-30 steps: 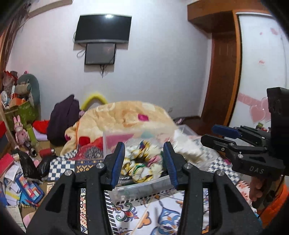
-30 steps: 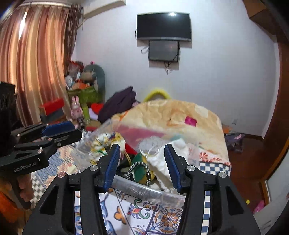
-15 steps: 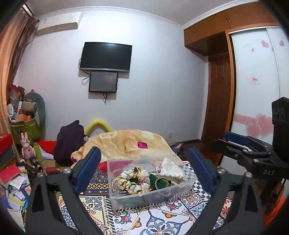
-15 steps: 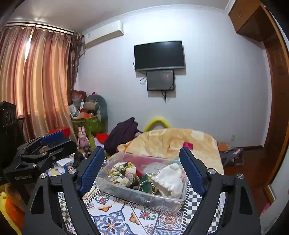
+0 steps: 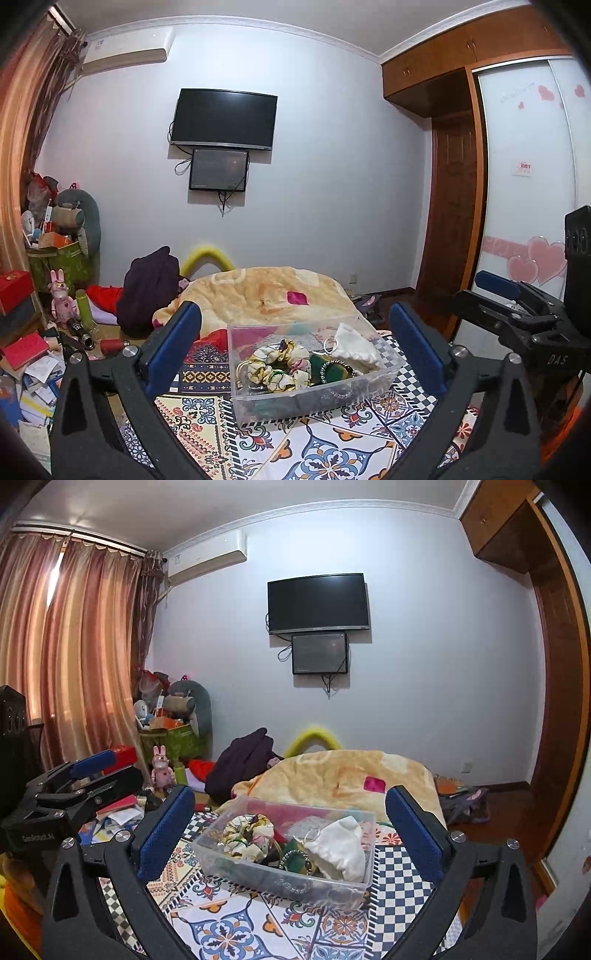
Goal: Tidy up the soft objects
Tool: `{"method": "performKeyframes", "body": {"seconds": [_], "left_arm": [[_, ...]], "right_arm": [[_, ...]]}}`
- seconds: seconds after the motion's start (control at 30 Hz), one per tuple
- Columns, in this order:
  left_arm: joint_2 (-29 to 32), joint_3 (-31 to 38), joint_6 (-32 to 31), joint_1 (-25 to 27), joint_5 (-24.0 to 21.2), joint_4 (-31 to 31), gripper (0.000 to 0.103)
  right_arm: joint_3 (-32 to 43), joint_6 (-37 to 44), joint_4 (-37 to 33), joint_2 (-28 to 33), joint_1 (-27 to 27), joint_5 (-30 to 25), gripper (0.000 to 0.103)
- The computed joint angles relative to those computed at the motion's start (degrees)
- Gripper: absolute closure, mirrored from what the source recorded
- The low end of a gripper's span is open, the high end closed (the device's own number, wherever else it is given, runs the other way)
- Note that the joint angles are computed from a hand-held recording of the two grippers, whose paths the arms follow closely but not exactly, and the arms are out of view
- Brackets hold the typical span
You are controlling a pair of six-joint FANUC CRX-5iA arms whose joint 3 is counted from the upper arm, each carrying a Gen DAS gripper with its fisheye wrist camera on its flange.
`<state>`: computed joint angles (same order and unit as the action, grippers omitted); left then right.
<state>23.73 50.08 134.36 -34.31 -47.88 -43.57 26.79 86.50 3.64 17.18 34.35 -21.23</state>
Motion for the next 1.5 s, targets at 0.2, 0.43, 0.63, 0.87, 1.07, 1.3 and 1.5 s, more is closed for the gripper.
{"method": "performKeyframes", "body": {"seconds": [0.2, 0.43, 0.63, 0.87, 1.07, 1.3, 1.5], "left_arm": [[0.7, 1.0, -0.3, -0.9, -1.0, -1.6, 0.0], [0.9, 1.3, -0.5, -1.4, -1.4, -2.2, 0.0], [0.8, 1.0, -0.5, -1.3, -1.2, -2.2, 0.0], [0.8, 1.2, -0.4, -1.4, -1.4, -2.3, 0.0], [0.7, 0.8, -0.5, -1.2, -1.1, -2.0, 0.0], [0.6, 0.7, -0.5, -1.3, -1.1, -2.1, 0.0], [0.5, 0.4, -0.4, -1.2, -0.9, -2.0, 0.0]], "right_arm": [[-0.2, 0.2, -0.6, -0.3, -0.2, 0.1, 0.0], [-0.9, -0.2, -0.7, -0.7, -0.2, 0.6, 0.0], [-1.0, 0.1, -1.1, -0.9, -0.2, 0.5, 0.0], [-1.0, 0.3, -1.2, -1.0, -0.2, 0.4, 0.0], [-1.4, 0.1, -1.0, -1.2, -0.1, 0.7, 0.0], [-1.3, 0.0, -0.9, -1.1, -0.1, 0.8, 0.0], [-1.0, 0.7, -1.5, -1.1, -0.1, 0.5, 0.0]]}}
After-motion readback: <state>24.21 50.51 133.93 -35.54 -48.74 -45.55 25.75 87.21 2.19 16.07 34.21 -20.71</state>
